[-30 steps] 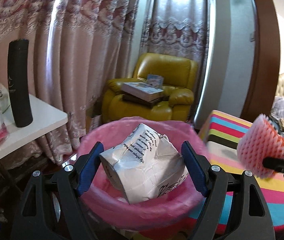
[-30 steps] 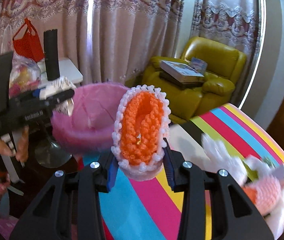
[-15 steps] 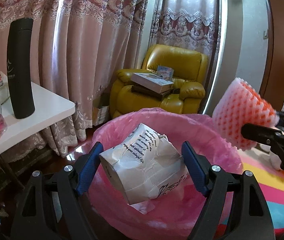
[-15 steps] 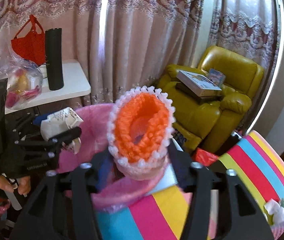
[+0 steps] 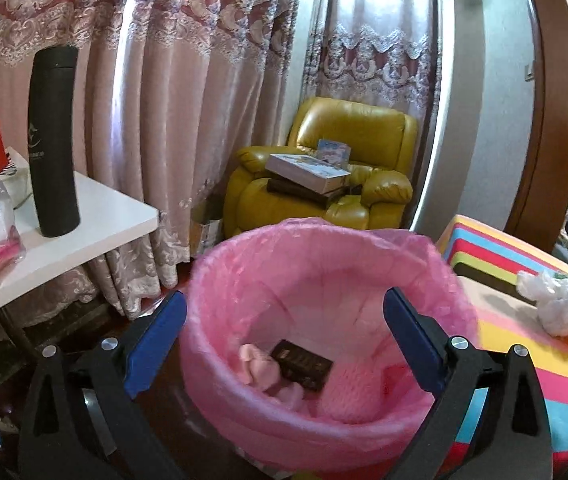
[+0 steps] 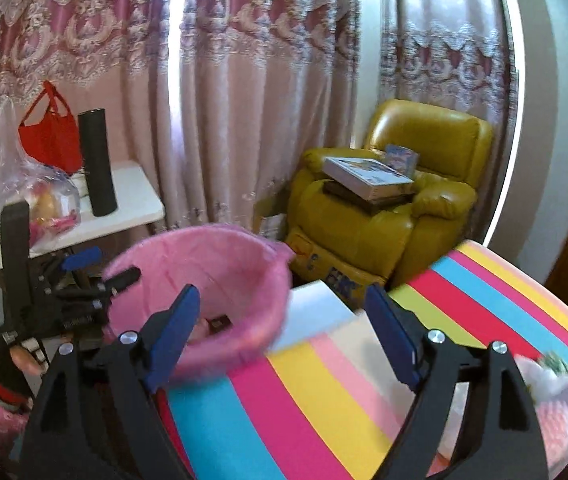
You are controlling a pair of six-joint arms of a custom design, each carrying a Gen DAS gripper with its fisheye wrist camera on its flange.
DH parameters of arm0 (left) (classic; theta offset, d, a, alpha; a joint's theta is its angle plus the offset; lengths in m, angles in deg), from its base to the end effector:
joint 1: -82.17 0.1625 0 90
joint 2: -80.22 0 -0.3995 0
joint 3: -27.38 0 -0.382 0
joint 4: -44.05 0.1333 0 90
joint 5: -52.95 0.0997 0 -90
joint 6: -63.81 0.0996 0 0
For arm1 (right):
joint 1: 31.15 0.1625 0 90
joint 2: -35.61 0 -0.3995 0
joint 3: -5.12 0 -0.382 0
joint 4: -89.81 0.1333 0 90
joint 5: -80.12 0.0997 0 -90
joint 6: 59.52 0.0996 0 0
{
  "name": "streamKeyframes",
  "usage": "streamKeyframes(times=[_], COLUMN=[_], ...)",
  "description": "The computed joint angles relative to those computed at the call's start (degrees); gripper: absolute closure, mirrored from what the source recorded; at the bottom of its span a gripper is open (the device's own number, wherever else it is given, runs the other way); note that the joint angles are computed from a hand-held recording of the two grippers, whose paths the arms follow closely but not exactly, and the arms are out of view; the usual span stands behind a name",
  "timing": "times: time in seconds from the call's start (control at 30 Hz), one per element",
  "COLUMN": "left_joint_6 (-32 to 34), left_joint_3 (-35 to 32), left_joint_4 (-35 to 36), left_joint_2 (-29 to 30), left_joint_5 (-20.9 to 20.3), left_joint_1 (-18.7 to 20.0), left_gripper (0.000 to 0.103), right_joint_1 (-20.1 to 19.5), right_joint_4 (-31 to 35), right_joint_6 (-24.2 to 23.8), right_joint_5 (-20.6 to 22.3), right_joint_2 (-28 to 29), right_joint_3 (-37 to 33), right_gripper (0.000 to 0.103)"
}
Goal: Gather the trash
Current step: 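Return both tools from the bin to the table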
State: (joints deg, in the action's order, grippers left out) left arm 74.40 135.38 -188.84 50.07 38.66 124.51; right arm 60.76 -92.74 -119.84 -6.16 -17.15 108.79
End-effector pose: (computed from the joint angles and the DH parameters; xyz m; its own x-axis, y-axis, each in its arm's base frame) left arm -0.2076 -0.5000 0.0697 -0.7444 -0.3501 -0.5686 0.4565 0.3546 -0.8160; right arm 0.1605 -0.6182 0.1760 -0.4715 -0.6867 0.5533 -0.8776 0.3035 -0.3711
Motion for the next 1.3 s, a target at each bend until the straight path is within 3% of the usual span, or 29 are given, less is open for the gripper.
streamKeyframes(times=[0.13, 0.3, 0.43, 0.63, 0.83, 1.0, 1.17, 1.3], left_joint_6=[-1.65, -5.59, -8.73, -8.12, -8.71, -7.54, -10.58, -9.7], left_joint_3=[-2.03, -7.14, -12.9, -24.54, -33.77, -38.97, -39.23, -39.29], left_joint_4=[3.36, 14.47, 24.71, 35.04, 40.93, 44.08, 48.2, 48.06], left_joint_2=[1.51, 4.65, 8.34, 15.51, 21.67, 25.08, 24.29, 24.63], left_joint_5=[-3.22, -9.33, -15.61, -23.95, -27.8, -26.05, -28.26, -27.36], left_joint_1=[-1.34, -1.93, -2.31, -3.13, -3.6, -3.67, -2.7, -3.1], left_gripper=[0.01, 0.01, 0.01, 0.009, 0.009, 0.009, 0.009, 0.009], right_joint_1=[-2.82, -7.22, -10.89, -17.87, -25.37, -29.59, -31.17, -29.68], right_joint_4=[-3.37, -6.68, -10.32, -13.94, -17.83, -18.81, -18.87, -18.23], right_joint_6=[-0.23, 1.46, 3.02, 6.78, 12.74, 17.35, 20.52, 20.83], right_joint_5=[0.54, 0.82, 0.22, 0.35, -0.52, -3.15, -6.65, -12.67], right_joint_2=[-3.32, -8.01, -11.92, -17.52, -20.96, -22.23, -21.02, -17.77], right_joint_3=[3.92, 7.51, 10.23, 12.64, 11.99, 9.7, 6.23, 1.59], right_gripper=[0.021, 0.021, 0.021, 0.021, 0.021, 0.021, 0.018, 0.017])
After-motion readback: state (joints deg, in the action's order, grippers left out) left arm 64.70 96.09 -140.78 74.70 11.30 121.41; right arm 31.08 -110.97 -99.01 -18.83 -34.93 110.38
